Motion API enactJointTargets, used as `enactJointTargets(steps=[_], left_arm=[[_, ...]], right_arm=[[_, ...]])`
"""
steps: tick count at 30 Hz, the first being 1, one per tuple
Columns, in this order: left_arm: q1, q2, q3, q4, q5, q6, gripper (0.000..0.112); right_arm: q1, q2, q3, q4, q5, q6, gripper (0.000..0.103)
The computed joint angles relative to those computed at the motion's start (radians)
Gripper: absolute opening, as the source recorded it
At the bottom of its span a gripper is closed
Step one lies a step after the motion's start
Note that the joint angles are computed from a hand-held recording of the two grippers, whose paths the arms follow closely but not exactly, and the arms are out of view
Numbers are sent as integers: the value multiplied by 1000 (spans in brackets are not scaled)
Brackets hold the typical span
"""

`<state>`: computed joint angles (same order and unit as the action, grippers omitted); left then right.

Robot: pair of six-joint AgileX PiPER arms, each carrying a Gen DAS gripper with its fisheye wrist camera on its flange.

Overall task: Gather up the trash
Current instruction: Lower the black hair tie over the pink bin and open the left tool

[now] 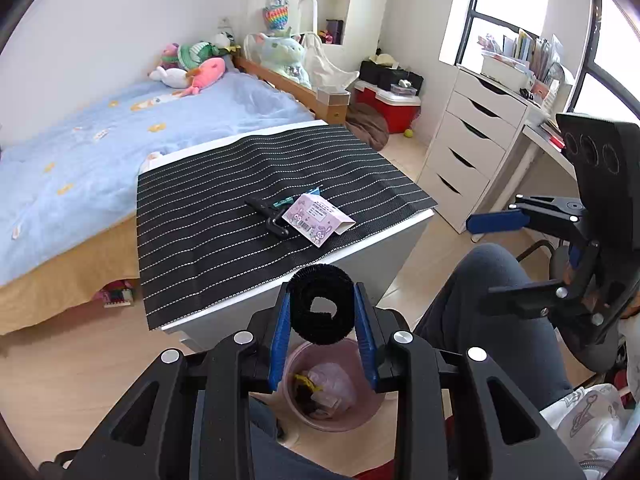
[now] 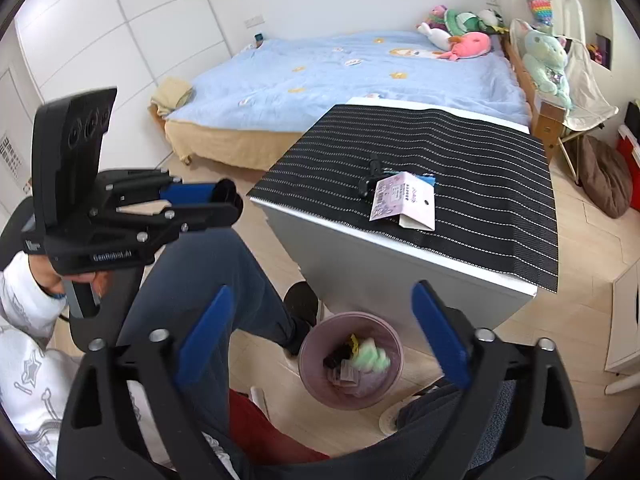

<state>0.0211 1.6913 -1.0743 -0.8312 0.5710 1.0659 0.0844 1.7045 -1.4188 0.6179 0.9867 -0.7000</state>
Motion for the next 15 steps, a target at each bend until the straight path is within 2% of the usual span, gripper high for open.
enactJointTargets(steps=[15], left_arm=[[-15, 3, -7, 4, 11, 8, 30]], right_arm=[[3, -5, -12, -74, -24, 92, 97]])
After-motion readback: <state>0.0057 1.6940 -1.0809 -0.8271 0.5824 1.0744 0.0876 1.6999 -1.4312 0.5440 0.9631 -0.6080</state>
